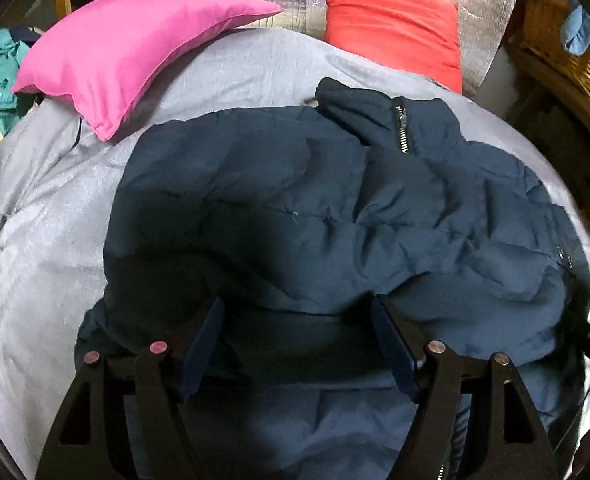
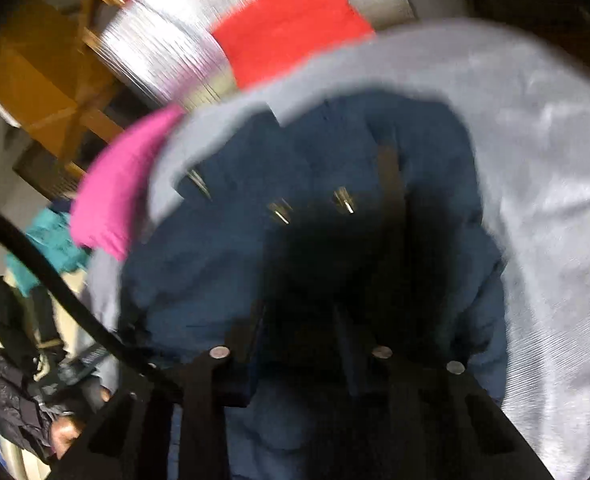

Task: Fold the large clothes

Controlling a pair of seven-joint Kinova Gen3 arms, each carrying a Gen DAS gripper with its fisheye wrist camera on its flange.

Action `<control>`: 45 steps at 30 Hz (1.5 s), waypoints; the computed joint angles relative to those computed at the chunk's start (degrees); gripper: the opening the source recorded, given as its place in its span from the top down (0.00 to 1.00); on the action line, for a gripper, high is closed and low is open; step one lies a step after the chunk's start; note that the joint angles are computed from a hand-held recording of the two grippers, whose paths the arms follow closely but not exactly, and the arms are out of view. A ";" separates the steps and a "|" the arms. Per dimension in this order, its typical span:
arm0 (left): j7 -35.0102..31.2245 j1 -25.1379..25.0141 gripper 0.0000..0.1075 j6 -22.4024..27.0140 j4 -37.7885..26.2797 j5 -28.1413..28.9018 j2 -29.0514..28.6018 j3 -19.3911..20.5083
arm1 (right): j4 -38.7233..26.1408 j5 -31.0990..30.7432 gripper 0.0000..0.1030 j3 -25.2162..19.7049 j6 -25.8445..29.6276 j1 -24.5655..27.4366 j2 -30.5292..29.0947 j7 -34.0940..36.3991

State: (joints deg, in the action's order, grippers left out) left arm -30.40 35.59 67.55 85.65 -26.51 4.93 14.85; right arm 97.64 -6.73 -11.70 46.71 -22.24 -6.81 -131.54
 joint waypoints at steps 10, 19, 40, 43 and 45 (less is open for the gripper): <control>1.55 -1.44 0.29 -3.89 1.20 -1.27 -3.76 1.20 | -0.83 -5.16 0.71 1.00 -6.09 -0.91 -0.63 6.27; -1.15 -0.62 0.29 0.63 -1.01 0.38 0.25 0.23 | -3.07 -11.99 0.71 1.71 -2.38 -1.58 5.46 12.04; 4.22 -11.10 0.29 3.68 5.23 3.84 -5.47 0.68 | 5.04 -17.24 0.68 8.71 -2.94 5.54 -5.39 15.83; 4.50 -9.99 0.29 4.56 4.58 3.24 -4.27 0.45 | 3.39 -16.87 0.72 7.97 0.60 5.75 -0.96 14.86; 4.45 -9.82 0.29 4.14 4.55 3.94 -4.86 -0.16 | 3.49 -18.41 0.72 8.40 0.63 6.25 -0.75 16.28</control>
State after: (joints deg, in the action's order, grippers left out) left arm -25.96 25.77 71.69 90.20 -22.56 0.07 14.69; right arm 101.12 -25.14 -3.30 47.34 -15.99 -7.56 -115.26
